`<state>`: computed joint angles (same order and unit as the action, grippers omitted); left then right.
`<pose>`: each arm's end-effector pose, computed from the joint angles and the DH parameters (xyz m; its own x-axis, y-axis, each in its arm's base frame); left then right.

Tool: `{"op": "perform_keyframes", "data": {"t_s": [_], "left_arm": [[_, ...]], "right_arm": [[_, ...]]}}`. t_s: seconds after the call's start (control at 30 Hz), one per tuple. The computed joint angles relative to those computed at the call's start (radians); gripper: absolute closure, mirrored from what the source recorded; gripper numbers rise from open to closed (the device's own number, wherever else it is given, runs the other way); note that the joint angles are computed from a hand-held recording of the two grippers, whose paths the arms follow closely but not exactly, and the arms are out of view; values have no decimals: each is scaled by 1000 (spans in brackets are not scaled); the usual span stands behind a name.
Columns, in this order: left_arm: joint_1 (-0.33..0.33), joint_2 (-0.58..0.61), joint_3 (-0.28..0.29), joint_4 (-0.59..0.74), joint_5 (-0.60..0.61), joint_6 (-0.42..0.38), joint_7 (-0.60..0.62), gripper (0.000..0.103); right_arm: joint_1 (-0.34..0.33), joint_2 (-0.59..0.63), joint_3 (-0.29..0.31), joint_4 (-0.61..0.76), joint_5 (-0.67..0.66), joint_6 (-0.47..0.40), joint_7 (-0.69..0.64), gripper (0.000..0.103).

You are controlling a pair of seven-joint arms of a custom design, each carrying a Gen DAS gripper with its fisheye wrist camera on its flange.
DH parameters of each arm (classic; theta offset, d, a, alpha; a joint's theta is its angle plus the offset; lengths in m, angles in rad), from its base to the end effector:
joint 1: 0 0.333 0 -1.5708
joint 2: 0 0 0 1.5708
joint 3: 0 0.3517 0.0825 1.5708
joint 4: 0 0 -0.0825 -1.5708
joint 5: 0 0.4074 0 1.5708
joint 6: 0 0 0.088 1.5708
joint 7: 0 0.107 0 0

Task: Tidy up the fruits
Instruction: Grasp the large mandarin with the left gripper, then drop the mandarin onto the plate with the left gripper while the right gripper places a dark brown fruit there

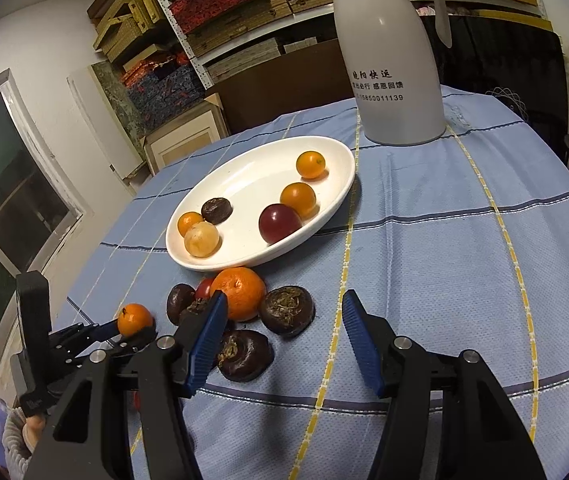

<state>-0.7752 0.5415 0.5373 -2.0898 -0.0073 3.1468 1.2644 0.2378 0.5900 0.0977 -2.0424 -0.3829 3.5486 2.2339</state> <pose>0.6330 -0.1797 0.2717 -0.0409 -0.9953 -0.0878 -0.8071 0.0847 -0.5843 0.6165 0.2559 0.2682 0.2124 -0.9021 -0.3757 -0.7076 0.1231 -0.6958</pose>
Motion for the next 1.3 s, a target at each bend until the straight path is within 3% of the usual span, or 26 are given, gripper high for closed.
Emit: {"op": "perform_keyframes", "data": {"t_s": [0.1,0.2,0.3,0.4,0.57,0.6,0.8,0.93,1.07,1.13,1.3], "left_arm": [[90,-23,-88,-5,-21,12,20,58],[33,-1,-21,1,-32,6,-10,59],[40,-2,-23,-1,-38,9,-10,59],[32,-3,-17,-5,-40,12,-8,59],[29,-3,-15,-5,-42,8,0,59],[27,-2,-13,-5,-41,8,0,59],[14,5,0,0,-38,5,-4,59],[6,11,7,4,-36,6,-6,59],[-6,15,17,3,-38,11,-5,59],[15,3,-5,-4,-44,18,6,59],[-20,-35,18,-64,-93,111,38,59]], "right_arm": [[-3,1,5,2,-1,-7,2,43],[-9,6,11,11,-11,-23,1,43],[-25,16,32,26,-28,-55,1,43],[-85,37,94,50,-70,-95,15,43],[-253,106,278,109,-160,-176,24,59],[-263,116,292,121,-158,-192,18,61],[-235,141,293,169,-98,-252,-49,61],[-112,141,178,210,-29,-295,-82,60],[-84,138,150,205,14,-276,-119,61],[-79,132,144,191,30,-260,-125,61],[-36,82,80,110,60,-166,-108,61]]}}
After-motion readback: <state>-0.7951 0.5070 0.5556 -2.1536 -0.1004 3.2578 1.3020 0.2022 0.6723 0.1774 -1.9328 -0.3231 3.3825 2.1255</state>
